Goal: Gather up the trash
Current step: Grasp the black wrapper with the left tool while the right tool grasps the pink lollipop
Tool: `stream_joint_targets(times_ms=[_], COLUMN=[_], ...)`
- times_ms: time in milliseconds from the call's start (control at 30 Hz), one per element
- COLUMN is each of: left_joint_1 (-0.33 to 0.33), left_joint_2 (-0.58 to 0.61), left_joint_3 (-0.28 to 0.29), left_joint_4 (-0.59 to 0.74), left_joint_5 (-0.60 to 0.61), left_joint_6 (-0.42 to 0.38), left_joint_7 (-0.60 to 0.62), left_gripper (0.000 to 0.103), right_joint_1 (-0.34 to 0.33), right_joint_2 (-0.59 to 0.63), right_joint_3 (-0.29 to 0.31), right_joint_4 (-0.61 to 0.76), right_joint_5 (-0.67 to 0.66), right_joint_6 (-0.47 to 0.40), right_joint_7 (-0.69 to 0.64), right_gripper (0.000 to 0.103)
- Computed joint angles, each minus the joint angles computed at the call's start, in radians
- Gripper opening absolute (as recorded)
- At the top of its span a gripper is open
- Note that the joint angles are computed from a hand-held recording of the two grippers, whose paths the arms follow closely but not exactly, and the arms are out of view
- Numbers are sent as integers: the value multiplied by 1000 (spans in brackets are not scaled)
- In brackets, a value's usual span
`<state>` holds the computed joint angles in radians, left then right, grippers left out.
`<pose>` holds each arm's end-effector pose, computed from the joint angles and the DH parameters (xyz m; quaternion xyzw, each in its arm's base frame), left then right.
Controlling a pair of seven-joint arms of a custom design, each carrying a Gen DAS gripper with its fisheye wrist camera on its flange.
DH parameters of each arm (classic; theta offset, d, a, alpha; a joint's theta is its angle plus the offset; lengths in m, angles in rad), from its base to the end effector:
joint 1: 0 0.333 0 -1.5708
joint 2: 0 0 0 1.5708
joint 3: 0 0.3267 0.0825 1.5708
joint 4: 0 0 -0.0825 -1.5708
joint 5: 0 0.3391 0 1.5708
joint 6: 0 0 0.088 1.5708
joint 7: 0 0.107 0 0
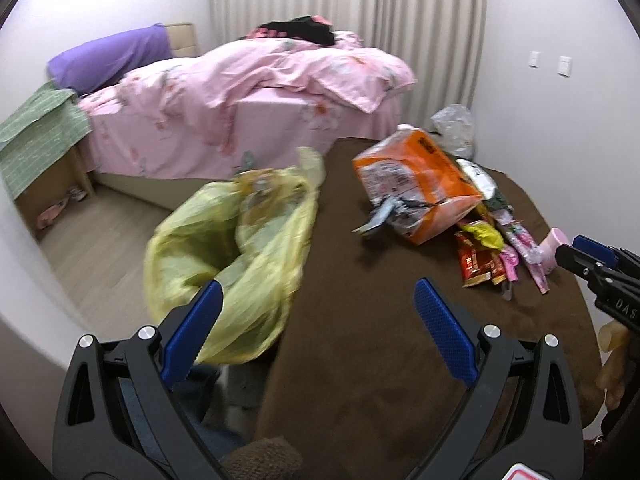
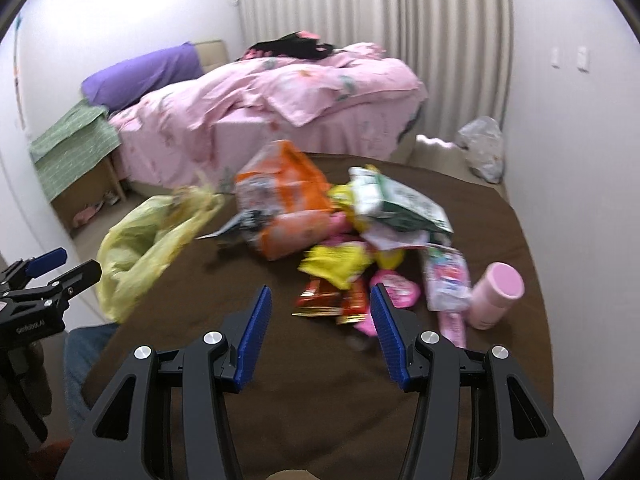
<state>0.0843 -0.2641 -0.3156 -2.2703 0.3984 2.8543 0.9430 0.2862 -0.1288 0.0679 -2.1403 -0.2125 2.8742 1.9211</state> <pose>0.4558 -0.1450 0.5846 -0.6518 0.6285 -0.3080 0.2921 0.4827 0.1933 0.5934 -0.6982 0.5787 -0.2399 0.3465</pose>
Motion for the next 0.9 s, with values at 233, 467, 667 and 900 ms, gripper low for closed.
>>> stream_joint_targets(times_ms=[233, 467, 667, 900], left_joint_1=[-165, -178, -184, -237], left_joint_2=[204, 399, 521, 622], left_joint_3=[109, 118, 118, 166], left_joint_4=[109, 330, 490, 626], left_joint_5=[-304, -439, -605, -590], left_joint_6=[143, 49, -26, -116], left_joint_7=[316, 481, 675, 632], left_gripper=[92, 93, 72, 61], right_joint_1=[-74, -50, -68, -80], right_joint_2=[26, 94, 125, 178], right_joint_3=[-26, -59, -41, -20], right_joint_4=[-33, -4, 2, 54], right_joint_5=[-89, 134, 143, 193], right_joint_6=[63, 63, 114, 23], right_joint_7=[32, -210, -254, -270], right_gripper=[49, 49, 49, 49])
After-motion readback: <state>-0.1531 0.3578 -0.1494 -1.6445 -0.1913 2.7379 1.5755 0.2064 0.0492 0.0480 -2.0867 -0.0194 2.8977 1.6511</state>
